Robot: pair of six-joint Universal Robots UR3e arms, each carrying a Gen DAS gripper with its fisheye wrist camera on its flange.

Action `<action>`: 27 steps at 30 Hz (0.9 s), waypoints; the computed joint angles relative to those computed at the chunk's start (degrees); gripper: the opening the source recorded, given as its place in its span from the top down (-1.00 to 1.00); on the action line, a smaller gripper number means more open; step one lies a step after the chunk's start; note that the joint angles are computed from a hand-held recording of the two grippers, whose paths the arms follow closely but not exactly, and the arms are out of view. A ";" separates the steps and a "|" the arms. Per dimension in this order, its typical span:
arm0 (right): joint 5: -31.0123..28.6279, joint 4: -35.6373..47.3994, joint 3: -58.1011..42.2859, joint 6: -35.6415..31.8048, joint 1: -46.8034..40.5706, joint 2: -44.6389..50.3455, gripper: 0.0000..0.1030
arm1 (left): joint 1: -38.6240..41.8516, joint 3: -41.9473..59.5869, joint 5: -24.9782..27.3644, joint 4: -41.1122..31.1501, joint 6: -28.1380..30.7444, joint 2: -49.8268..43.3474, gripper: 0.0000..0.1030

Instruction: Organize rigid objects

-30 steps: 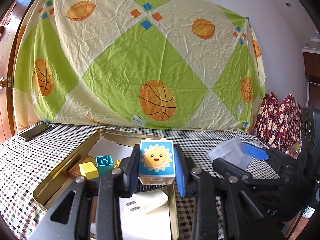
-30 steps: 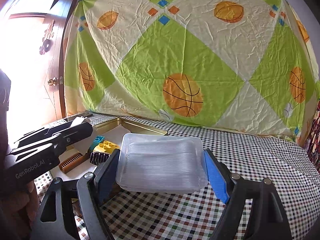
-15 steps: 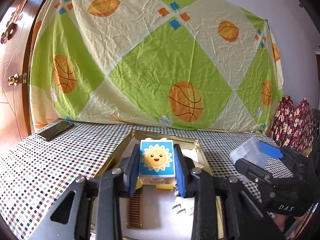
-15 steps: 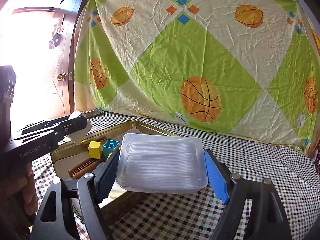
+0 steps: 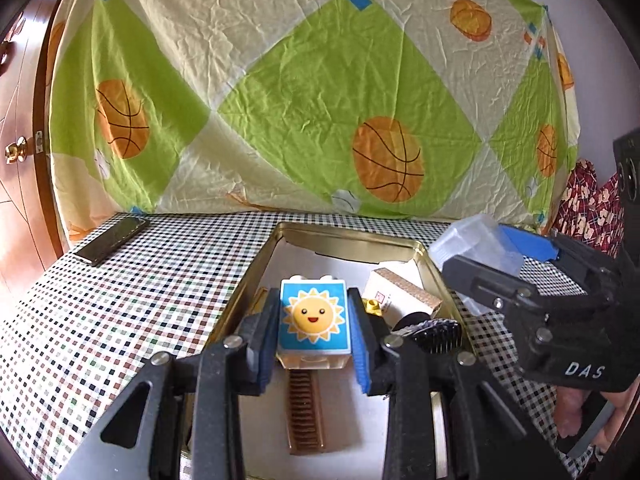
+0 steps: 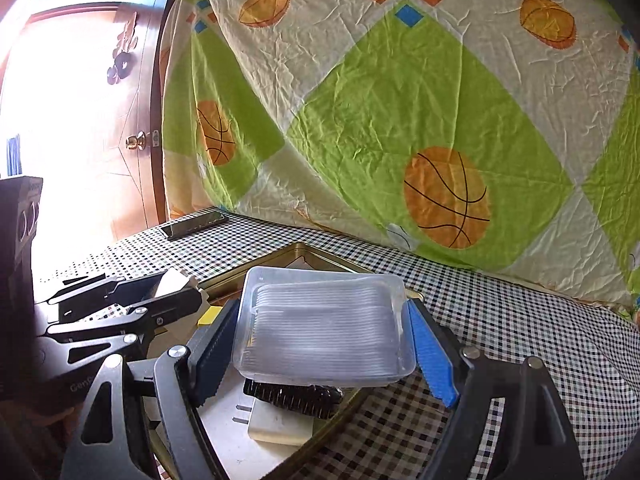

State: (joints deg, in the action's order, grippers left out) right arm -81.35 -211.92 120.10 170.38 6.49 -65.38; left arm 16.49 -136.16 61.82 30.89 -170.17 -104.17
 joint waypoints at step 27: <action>-8.35 24.23 -22.44 1.27 4.94 9.88 -0.60 | -2.68 8.38 3.66 -13.67 7.40 -2.19 0.41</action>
